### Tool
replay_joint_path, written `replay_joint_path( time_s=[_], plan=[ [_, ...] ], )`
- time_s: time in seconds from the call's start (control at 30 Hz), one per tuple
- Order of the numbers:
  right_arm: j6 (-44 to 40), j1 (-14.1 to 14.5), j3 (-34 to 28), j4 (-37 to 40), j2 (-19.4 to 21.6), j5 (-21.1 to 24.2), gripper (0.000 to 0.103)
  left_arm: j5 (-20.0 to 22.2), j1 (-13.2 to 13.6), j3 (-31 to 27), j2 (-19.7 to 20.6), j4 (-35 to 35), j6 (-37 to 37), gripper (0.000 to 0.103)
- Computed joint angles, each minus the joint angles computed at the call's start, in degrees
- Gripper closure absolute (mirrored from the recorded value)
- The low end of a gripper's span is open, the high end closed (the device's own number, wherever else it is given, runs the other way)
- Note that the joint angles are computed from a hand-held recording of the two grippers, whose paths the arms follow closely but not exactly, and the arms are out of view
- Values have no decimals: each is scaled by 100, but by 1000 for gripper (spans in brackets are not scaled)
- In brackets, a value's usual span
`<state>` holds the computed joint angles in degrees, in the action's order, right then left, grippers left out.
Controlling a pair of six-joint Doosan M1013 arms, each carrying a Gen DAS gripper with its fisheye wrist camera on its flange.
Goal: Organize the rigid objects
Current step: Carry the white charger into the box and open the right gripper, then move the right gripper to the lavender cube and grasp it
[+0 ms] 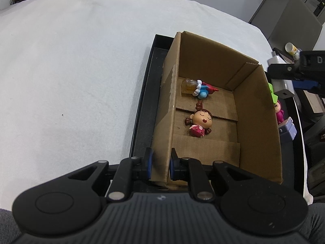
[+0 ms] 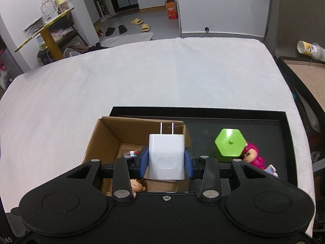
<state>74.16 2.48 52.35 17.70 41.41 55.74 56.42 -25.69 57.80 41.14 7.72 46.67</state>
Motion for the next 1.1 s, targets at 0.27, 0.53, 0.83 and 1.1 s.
replay_joint_path(
  time_s=[0.27,0.53,0.83,1.1],
  plan=[
    [138,88,-164,-103,108,79,64,-36,18,22,-12,-54,9,88],
    [346,54,-24,-194,25,-65,42,-83,21,62,-34,-57,-4,86],
    [402,-113,185,-45,-113,-107,36,-68,17,47,-26,-37,-14,86],
    [563,-284,449,-98,-233,-232,32,-67,16,43,-31,-42,-25,86]
  ],
)
